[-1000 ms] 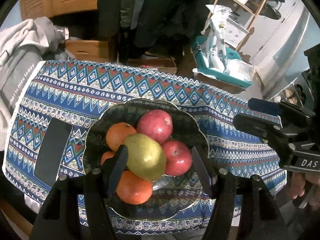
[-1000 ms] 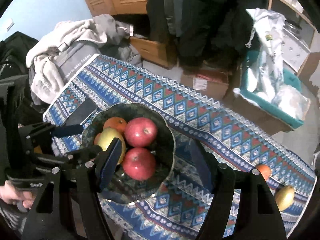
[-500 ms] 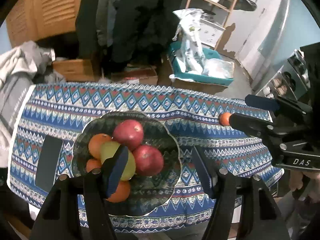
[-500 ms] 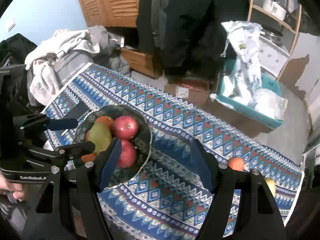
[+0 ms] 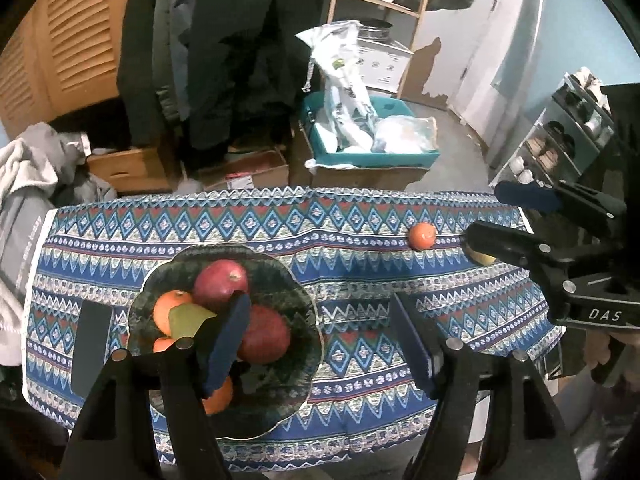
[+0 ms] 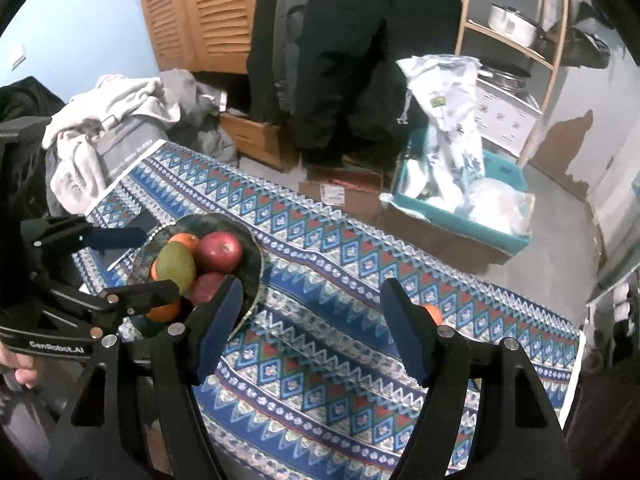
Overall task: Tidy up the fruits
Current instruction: 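Move both open tools back toward the remaining orange and pear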
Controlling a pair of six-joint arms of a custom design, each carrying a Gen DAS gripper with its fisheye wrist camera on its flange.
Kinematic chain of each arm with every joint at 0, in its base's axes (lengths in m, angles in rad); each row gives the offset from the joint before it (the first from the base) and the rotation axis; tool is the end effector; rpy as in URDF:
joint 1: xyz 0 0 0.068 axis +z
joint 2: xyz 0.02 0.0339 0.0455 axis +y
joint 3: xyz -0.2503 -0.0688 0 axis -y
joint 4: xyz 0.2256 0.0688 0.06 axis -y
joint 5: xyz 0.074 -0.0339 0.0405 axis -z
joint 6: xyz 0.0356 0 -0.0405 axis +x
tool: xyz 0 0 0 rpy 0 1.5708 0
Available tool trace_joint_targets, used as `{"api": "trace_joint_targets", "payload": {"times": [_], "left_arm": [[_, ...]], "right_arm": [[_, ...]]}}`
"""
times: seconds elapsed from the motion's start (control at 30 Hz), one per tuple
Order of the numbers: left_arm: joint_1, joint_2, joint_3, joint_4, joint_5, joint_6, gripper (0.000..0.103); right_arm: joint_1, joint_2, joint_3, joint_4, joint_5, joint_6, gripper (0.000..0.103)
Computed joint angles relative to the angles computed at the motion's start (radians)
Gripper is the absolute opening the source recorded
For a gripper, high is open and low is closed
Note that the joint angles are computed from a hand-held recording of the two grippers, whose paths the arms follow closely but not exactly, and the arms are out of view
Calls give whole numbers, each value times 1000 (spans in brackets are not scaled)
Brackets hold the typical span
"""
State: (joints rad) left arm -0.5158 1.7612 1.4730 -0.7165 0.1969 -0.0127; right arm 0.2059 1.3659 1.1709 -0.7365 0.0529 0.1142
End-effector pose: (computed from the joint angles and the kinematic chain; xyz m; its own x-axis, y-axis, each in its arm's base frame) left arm 0.3090 -0.1832 0.2608 -0.7414 0.4061 -0.5342 0.5656 0.8066 -0.1719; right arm 0.2621 0.0528 0.2858 -0.8002 -0.0509 -0.5976 -0.0826 0.9962 0.0258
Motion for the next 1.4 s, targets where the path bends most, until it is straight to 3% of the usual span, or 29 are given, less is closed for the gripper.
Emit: {"api": "trace_joint_targets", "payload": {"times": [0.33,0.9,1.4], "left_arm": [[-92,42,64,-26,-29,-39,81],[-246,204,260,-90,-84,-88,83],[-332,504,639,-240,-108,-84,83]], "right_arm": [[-150,-82,-68,-22,-56,-60,73],[-560,-128,-129,-60,-210,-256,73],[-795,31,-136,-23,-235,-421,77]]}}
